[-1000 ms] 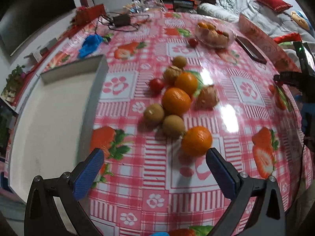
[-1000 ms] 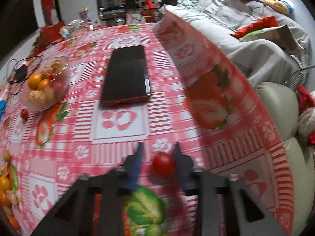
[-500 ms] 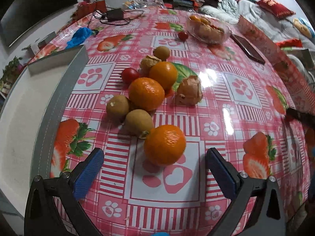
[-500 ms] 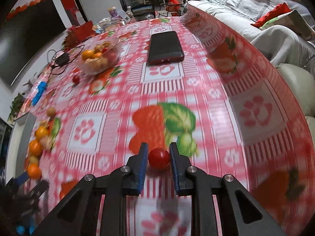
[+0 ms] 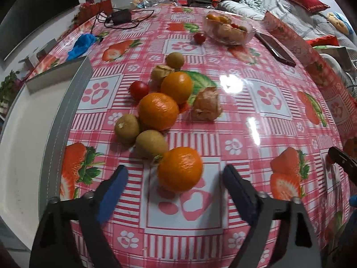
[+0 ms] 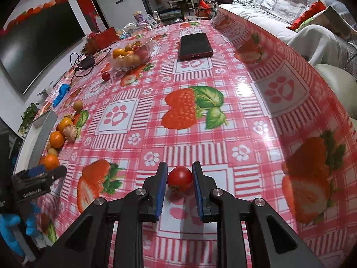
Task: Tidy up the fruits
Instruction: 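Close the left tool on the large orange in front of it, then carry the orange with the left tool into the white tray while the right tool carries the tomato there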
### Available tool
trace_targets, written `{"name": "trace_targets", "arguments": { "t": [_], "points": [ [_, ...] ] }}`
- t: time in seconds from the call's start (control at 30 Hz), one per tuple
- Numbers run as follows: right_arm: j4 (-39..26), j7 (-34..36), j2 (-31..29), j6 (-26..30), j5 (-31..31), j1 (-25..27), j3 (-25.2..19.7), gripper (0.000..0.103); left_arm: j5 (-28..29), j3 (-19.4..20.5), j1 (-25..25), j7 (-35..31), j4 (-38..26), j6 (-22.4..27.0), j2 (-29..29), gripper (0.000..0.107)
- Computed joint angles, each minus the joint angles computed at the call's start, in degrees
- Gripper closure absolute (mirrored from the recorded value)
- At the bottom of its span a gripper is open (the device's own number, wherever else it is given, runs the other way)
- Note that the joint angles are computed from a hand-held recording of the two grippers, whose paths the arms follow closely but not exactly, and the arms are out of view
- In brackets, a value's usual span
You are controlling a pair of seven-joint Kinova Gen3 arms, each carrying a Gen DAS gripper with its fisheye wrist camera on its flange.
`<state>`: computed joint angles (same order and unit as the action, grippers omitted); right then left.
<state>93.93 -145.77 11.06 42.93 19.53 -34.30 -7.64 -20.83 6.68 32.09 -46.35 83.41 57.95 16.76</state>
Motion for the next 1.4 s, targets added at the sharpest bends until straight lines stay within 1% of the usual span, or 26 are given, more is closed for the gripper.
{"name": "trace_targets", "arguments": {
  "t": [0.03, 0.07, 0.1, 0.13, 0.17, 0.2, 0.23, 0.3, 0.33, 0.37, 0.43, 0.5, 0.57, 0.73, 0.93, 1.0, 1.2, 1.3, 1.4],
  "points": [
    [-0.1, 0.4, 0.0, 0.1, -0.5, 0.2, -0.1, 0.078, -0.2, 0.0, 0.2, 0.3, 0.1, -0.1, -0.1, 0.029],
    [-0.2, 0.7, 0.0, 0.4, -0.7, 0.4, -0.1, 0.073, -0.4, 0.0, 0.4, 0.6, 0.2, -0.4, -0.2, 0.032],
    [-0.2, 0.3, 0.1, 0.8, -0.3, 0.0, 0.0, 0.066, -0.7, 0.1, 0.6, 0.7, 0.3, -0.6, -0.3, 0.037],
    [0.0, -0.4, 0.0, 0.6, 0.6, -0.1, -0.1, 0.046, -0.9, 0.1, 0.7, 0.6, 0.4, -0.9, -0.4, 0.045],
    [0.0, -1.9, 0.0, 1.1, 2.3, -1.3, 0.4, 0.041, -0.9, 0.2, 0.6, 0.3, 0.5, -1.2, -0.5, 0.049],
    [0.0, -2.8, 0.0, 1.7, 3.6, -2.3, 0.8, 0.041, -1.0, 0.3, 0.7, 0.1, 0.5, -1.3, -0.5, 0.058],
    [-0.4, -2.8, 0.5, 2.6, 4.2, -2.2, 0.2, 0.041, -0.8, 0.4, 0.4, -0.4, 0.8, -1.7, -0.7, 0.069],
    [-1.4, -4.4, 1.3, 5.2, 7.2, -4.2, 0.5, 0.049, 0.1, 0.6, -0.3, -1.7, 1.4, -2.7, -1.2, 0.069],
    [-1.7, -4.9, 1.6, 6.2, 8.1, -4.6, 0.2, 0.063, 0.9, 0.7, -0.9, -2.3, 2.2, -3.5, -1.8, 0.069],
    [-1.6, -5.0, 1.6, 6.3, 8.4, -5.0, 0.4, 0.074, 1.4, 0.8, -1.3, -2.7, 2.9, -4.2, -2.3, 0.069],
    [-0.5, -5.1, 0.7, 4.4, 7.0, -3.8, -0.1, 0.078, 3.2, 1.1, -2.4, -3.6, 4.7, -5.6, -3.8, 0.069],
    [0.5, -6.3, 0.0, 3.3, 7.1, -3.8, -0.2, 0.078, 4.7, 1.4, -3.5, -4.6, 6.6, -6.9, -5.4, 0.069],
    [1.2, -6.6, -0.6, 2.5, 7.2, -3.8, -0.6, 0.078, 4.8, 1.7, -3.8, -5.0, 8.0, -7.3, -6.8, 0.069],
    [0.7, -5.5, -0.8, 2.1, 6.7, -4.1, -1.6, 0.078, 4.3, 2.6, -4.5, -5.1, 9.6, -6.3, -9.5, 0.069],
    [-1.6, -4.8, -0.4, 2.9, 6.8, -5.6, -2.1, 0.078, 4.2, 3.5, -6.0, -5.3, 10.5, -5.4, -12.4, 0.069],
    [-2.7, -4.8, -0.1, 3.8, 7.0, -6.3, -2.3, 0.078, 4.1, 3.8, -6.7, -5.7, 11.0, -5.2, -13.7, 0.069],
    [-7.2, -3.9, 1.5, 6.7, 6.9, -8.6, -2.6, 0.078, 6.8, 3.6, -10.7, -8.5, 14.0, -6.6, -18.6, 0.069],
    [-10.7, -2.3, 3.0, 8.0, 6.3, -9.8, -2.7, 0.078, 8.1, 3.2, -13.3, -10.0, 15.7, -7.1, -21.2, 0.069],
    [-14.8, -0.4, 5.0, 9.0, 5.5, -11.3, -2.6, 0.078, 7.7, 3.4, -15.9, -10.5, 17.2, -7.2, -23.2, 0.069]
  ]
}}
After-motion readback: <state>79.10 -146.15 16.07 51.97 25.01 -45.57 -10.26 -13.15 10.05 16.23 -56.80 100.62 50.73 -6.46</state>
